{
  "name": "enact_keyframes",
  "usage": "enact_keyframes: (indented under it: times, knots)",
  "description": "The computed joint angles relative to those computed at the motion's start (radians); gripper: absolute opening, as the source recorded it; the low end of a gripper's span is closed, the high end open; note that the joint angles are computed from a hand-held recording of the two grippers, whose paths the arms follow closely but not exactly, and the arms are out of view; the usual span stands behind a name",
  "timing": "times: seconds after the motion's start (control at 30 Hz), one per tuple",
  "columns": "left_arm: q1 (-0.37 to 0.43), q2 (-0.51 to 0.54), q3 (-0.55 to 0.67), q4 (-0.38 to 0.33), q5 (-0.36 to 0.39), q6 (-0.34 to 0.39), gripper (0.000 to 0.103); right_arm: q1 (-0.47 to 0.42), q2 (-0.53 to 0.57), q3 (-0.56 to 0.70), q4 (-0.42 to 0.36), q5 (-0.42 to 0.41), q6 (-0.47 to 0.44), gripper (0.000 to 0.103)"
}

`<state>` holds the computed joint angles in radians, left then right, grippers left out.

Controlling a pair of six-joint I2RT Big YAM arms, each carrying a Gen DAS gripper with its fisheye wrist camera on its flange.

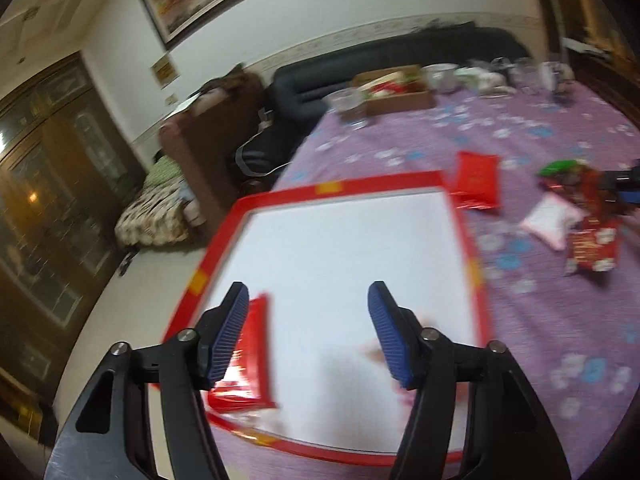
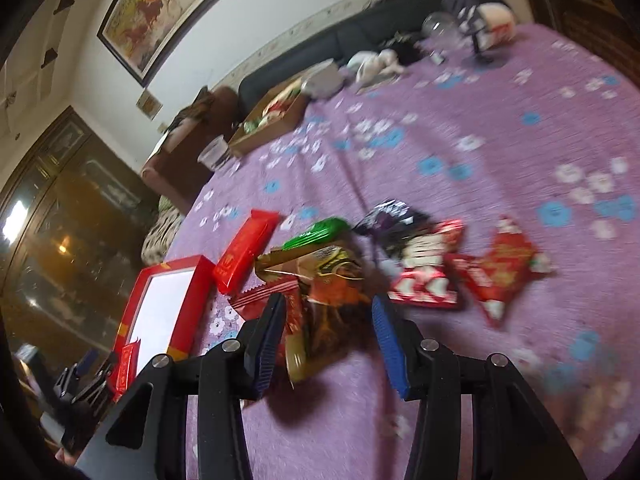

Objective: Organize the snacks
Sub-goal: 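Move both tools back to the snack pile on the tablecloth, then grasp the brown-gold snack with the right tool while the left tool grasps a red wrapped snack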

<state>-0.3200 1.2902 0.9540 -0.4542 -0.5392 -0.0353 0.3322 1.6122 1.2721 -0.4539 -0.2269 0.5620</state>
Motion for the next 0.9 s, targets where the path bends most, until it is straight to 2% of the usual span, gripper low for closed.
enact_keyframes:
  times: [0.1, 0.2, 0.3, 0.37, 0.43, 0.6, 0.7, 0.8, 0.9]
  knots:
    - [-0.069, -0.005, 0.007, 0.002, 0.052, 0.020, 0.069, 0.003, 0.026, -0.015, 0.075, 0.003, -0.042, 0.049]
    - [-0.118, 0.024, 0.036, -0.003, 0.100, 0.033, 0.069, 0.000, 0.022, -0.030, 0.102, -0.004, -0.087, 0.047]
    - [-0.161, 0.072, 0.075, -0.032, 0.153, 0.022, 0.069, 0.006, 0.022, -0.028, 0.100, 0.013, -0.122, 0.042]
    - [-0.178, 0.097, 0.102, -0.059, 0.193, 0.006, 0.069, -0.004, 0.014, -0.034, 0.108, -0.010, -0.115, 0.034]
    - [-0.194, 0.121, 0.122, -0.083, 0.228, -0.008, 0.069, -0.026, 0.002, -0.051, 0.135, -0.070, -0.083, 0.024]
    - [-0.230, 0.164, 0.155, -0.103, 0.231, -0.044, 0.069, -0.056, -0.008, -0.071, 0.172, -0.146, -0.006, 0.024]
    - [-0.228, 0.199, 0.184, -0.117, 0.234, -0.066, 0.069, -0.086, -0.018, -0.101, 0.241, -0.223, 0.079, 0.024]
    - [-0.226, 0.222, 0.206, -0.133, 0.276, -0.074, 0.069, -0.118, -0.014, -0.124, 0.306, -0.299, 0.181, 0.024]
    - [-0.235, 0.238, 0.219, -0.142, 0.307, -0.062, 0.069, -0.143, 0.003, -0.127, 0.317, -0.341, 0.264, 0.024]
